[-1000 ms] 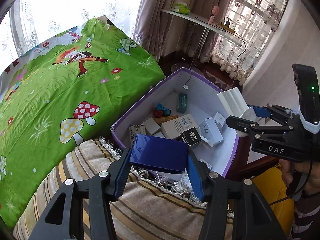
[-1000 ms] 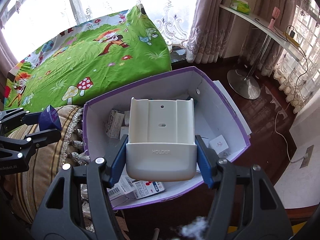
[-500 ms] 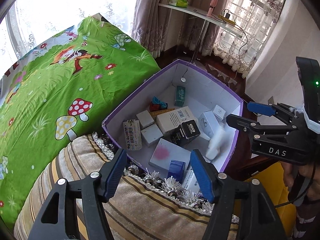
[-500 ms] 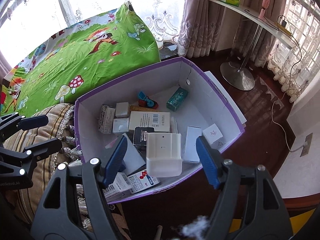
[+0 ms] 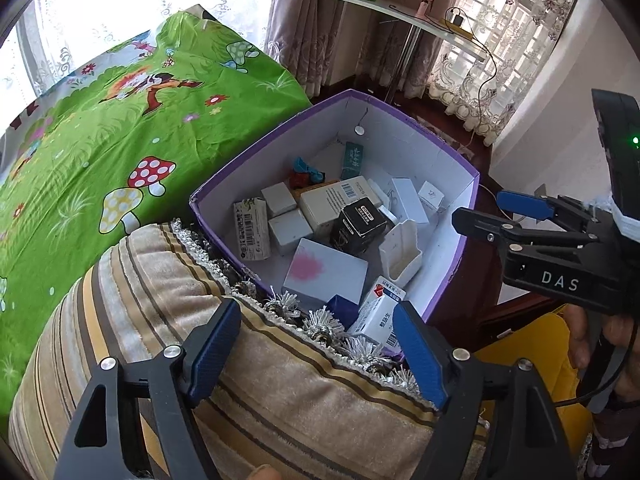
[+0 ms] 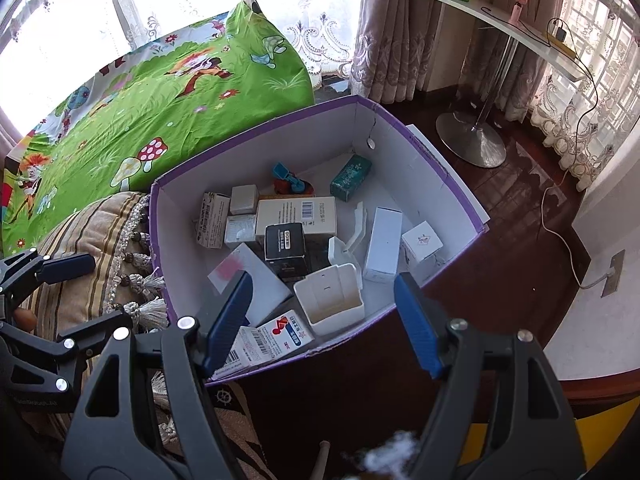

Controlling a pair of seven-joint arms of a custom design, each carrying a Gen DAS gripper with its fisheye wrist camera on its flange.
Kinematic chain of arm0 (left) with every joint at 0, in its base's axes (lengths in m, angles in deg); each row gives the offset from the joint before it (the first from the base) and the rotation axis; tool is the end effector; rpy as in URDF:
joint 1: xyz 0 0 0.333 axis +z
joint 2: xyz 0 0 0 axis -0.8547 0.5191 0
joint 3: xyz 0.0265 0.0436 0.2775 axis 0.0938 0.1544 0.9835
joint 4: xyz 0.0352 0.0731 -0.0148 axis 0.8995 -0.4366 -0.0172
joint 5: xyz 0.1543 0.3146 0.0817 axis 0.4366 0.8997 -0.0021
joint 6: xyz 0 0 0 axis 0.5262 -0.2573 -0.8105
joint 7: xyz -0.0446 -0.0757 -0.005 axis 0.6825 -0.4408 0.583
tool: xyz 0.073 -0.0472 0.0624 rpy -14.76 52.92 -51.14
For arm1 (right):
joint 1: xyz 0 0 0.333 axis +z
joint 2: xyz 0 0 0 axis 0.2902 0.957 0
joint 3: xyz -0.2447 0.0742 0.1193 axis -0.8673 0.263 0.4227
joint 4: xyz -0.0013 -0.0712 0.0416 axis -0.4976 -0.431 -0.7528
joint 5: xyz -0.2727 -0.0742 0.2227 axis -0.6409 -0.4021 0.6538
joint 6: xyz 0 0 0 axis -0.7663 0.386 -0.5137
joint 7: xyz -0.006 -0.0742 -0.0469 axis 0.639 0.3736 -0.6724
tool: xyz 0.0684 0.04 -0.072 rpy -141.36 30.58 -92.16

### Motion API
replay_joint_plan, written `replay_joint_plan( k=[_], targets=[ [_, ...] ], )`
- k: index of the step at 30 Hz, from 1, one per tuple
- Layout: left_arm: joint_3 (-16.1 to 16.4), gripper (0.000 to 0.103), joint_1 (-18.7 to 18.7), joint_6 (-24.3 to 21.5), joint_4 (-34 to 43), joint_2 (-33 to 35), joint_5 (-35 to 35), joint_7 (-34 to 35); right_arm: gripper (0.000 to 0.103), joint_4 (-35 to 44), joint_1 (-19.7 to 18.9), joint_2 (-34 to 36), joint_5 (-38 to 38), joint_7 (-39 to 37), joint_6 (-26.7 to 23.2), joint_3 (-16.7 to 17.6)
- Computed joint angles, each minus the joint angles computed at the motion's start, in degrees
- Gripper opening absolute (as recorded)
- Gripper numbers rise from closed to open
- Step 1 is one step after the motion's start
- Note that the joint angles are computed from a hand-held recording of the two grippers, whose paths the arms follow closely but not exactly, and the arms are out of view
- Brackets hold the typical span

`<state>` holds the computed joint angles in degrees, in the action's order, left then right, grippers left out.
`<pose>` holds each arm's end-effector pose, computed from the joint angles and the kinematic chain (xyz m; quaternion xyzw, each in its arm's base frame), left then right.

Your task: Organize rigid objects

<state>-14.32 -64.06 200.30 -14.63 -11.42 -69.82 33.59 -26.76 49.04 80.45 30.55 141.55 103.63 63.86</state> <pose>0.5335 -0.1527 0.6157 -0.4959 0.8349 -0.2339 0.0485 0.5006 0.3608 0.6275 -0.6393 0.7285 -0.1788 0.1691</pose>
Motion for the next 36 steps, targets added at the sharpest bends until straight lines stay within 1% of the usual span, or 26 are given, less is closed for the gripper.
replay_joint_plan(
  k=[2,6,36],
  targets=[
    [-0.10,0.082,-0.07,0.13,-0.23,-0.26,0.48,-0.07,0.076,-0.15,0.03,-0.05,0.15,0.15,0.06,0.05],
    [-0.36,0.083,-0.33,0.35,-0.63,-0.43,1.85,-0.54,0.076,0.51,0.21,0.53,0.25,0.04,0.09,0.11],
    [-0.10,0.084,-0.17,-0.23,0.06,0.27,0.64,-1.19,0.076,-0.52,-0.02,0.44,1.67,-0.09,0.70,0.20]
  ],
)
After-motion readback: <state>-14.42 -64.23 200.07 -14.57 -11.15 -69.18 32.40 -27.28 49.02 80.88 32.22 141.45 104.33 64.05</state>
